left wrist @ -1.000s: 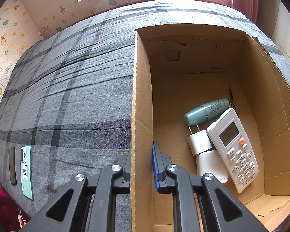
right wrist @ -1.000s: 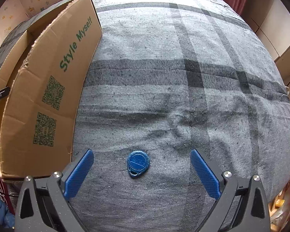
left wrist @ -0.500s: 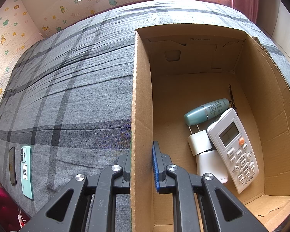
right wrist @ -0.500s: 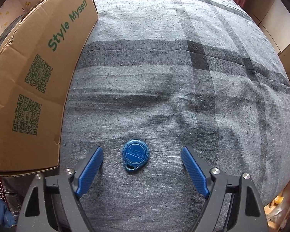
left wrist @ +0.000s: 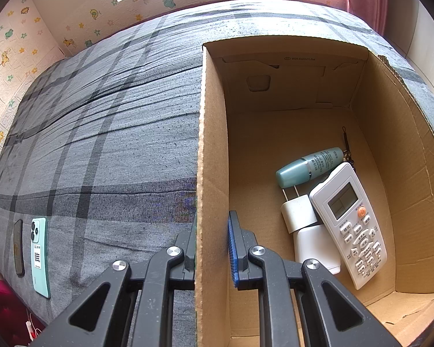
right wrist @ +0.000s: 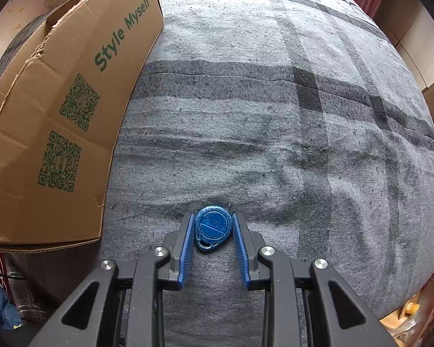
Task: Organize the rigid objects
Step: 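Grasp the blue round tag with the right gripper, then lift and carry the blue tag with the right gripper into the box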
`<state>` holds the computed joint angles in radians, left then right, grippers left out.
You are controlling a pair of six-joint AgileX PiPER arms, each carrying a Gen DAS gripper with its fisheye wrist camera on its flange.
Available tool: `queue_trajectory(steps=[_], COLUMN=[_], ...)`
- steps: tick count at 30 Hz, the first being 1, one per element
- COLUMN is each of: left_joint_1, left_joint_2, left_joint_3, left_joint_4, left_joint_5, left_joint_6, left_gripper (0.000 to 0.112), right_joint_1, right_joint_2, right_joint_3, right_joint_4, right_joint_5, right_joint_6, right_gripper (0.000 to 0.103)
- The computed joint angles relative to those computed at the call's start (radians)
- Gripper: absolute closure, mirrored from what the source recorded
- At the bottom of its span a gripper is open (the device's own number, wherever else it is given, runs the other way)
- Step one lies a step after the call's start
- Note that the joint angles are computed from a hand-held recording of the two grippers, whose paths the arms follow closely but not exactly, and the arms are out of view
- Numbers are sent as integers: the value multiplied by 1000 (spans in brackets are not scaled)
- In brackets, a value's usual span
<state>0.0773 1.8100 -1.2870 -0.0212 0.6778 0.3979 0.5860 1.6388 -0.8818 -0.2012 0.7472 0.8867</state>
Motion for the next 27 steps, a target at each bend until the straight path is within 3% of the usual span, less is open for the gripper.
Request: queue_trajectory(steps=[19, 21, 27], left_joint_1=[2, 2, 0], left_joint_2=[0, 0, 1], left_joint_3=[-2, -1, -1], left_joint_4=[-1, -1, 3], left_joint_5=[2, 1, 1], left_joint_6=[4, 3, 0], left_gripper=[96, 96, 96], right_joint_1=[7, 1, 20], right_joint_2=[-38, -52, -62], right_joint_3=[-204, -178, -233], right_joint_4=[11, 3, -24], right_joint_5=[238, 222, 277], right_joint_6=[-73, -76, -66], right_gripper=[75, 75, 75])
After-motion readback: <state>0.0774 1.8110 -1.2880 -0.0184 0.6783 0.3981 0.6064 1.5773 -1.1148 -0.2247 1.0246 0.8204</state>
